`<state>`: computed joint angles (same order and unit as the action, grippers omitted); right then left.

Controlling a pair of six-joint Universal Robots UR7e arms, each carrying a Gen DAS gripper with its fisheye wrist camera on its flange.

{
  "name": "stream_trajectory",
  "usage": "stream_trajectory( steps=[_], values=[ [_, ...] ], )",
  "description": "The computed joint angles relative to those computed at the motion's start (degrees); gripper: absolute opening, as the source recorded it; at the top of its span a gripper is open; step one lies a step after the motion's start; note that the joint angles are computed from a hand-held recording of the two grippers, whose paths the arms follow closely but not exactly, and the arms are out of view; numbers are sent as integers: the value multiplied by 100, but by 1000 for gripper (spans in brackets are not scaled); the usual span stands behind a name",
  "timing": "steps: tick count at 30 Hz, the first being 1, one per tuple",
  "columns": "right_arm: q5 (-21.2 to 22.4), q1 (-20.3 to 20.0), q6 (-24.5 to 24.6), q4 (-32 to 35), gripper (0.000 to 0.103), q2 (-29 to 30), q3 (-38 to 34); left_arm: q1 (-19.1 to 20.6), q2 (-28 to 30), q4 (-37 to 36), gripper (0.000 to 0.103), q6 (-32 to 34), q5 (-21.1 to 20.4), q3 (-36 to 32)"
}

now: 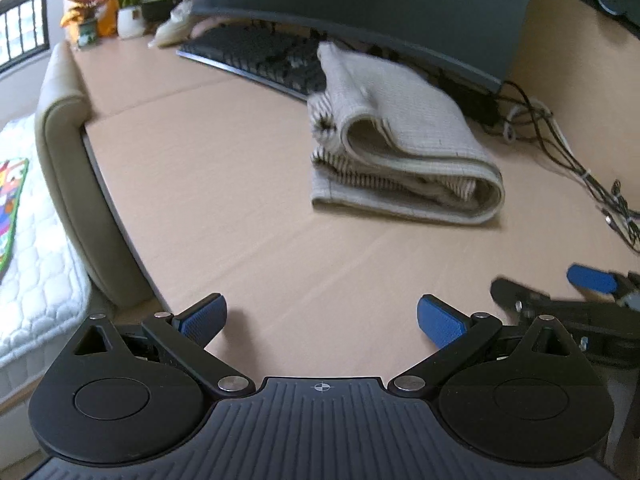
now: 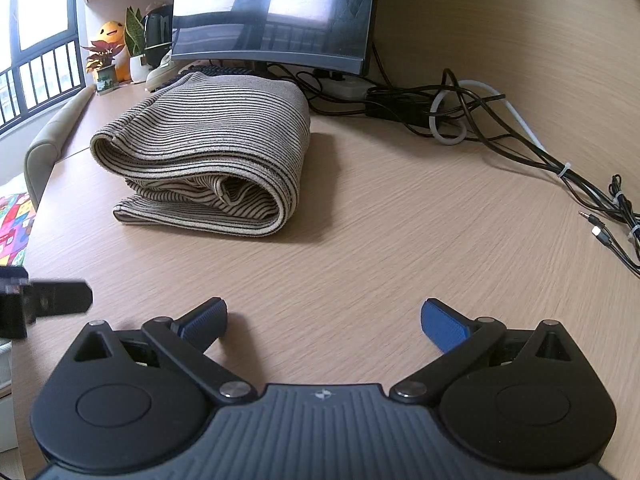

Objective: Fold clothes

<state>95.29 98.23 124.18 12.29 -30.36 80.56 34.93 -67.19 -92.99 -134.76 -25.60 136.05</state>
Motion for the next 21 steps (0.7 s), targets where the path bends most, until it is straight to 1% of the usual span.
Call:
stream_trajectory(
  steps=[2, 7, 13, 21],
  values=[
    [0, 0, -4, 1, 103, -3, 1, -14, 39, -161, 103, 107, -24, 39],
    [3, -7, -18, -15, 103, -6, 13, -39, 73, -202, 103, 204, -15, 66],
    [-2, -7, -29, -8, 103, -9, 10, -2, 112, -204, 103, 397, -36, 34],
    [-5, -9, -39, -2, 103, -8, 6, 36, 175, -71, 103, 383, -62, -44]
  ],
)
